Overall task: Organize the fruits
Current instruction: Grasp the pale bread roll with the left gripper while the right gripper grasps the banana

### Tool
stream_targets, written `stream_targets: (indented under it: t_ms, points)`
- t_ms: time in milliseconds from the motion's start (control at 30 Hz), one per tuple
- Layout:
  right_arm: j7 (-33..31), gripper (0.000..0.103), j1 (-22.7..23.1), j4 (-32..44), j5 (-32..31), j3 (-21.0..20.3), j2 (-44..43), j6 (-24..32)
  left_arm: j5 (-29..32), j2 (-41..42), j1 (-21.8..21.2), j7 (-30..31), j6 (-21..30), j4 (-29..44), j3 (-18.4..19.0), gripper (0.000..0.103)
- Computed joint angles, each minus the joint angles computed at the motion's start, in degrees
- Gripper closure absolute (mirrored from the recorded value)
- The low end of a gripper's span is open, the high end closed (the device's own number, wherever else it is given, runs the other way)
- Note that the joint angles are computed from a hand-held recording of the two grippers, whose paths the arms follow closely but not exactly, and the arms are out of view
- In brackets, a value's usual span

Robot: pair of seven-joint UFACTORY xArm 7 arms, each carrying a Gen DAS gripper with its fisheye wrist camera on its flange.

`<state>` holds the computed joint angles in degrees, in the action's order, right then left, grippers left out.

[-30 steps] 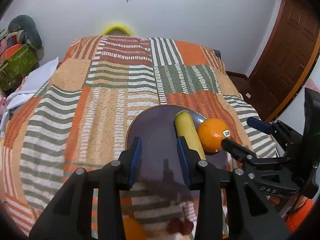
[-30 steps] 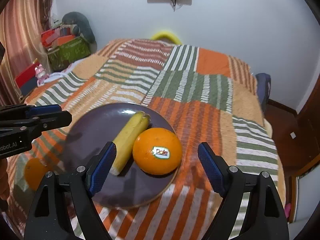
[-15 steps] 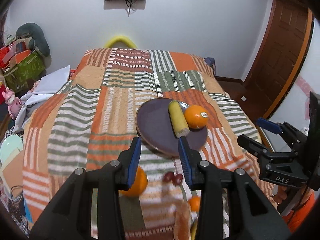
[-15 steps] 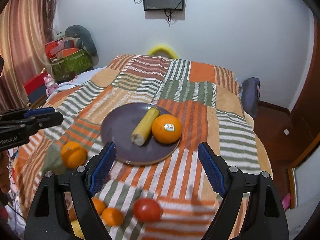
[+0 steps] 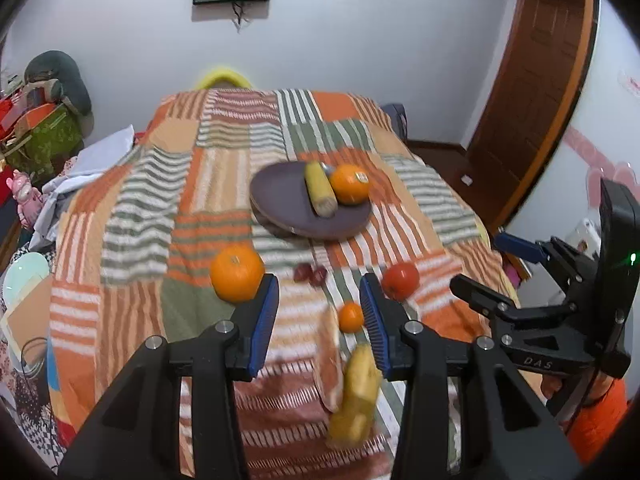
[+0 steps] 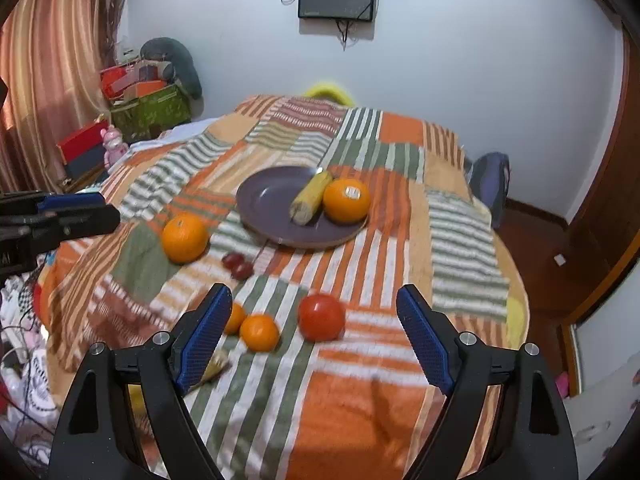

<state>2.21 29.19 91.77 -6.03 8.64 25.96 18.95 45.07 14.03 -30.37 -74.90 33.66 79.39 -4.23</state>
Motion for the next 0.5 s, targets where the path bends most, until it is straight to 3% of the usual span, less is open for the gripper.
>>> stream_targets:
  t_ms: [167, 500]
  points:
    - [-0.12, 0.021, -0.32, -5.53, 0.78, 0.62, -2.52, -0.75, -4.1, 2.15, -0.36, 1.72, -0.4, -0.68, -0.98, 0.061]
    - [1.46, 0.021, 0.0, -9.68, -0.2, 0.41, -3.77, -0.8, -12.46, 8.47, -0.37, 6.95, -3.21, 1.51, 0.75, 0.061]
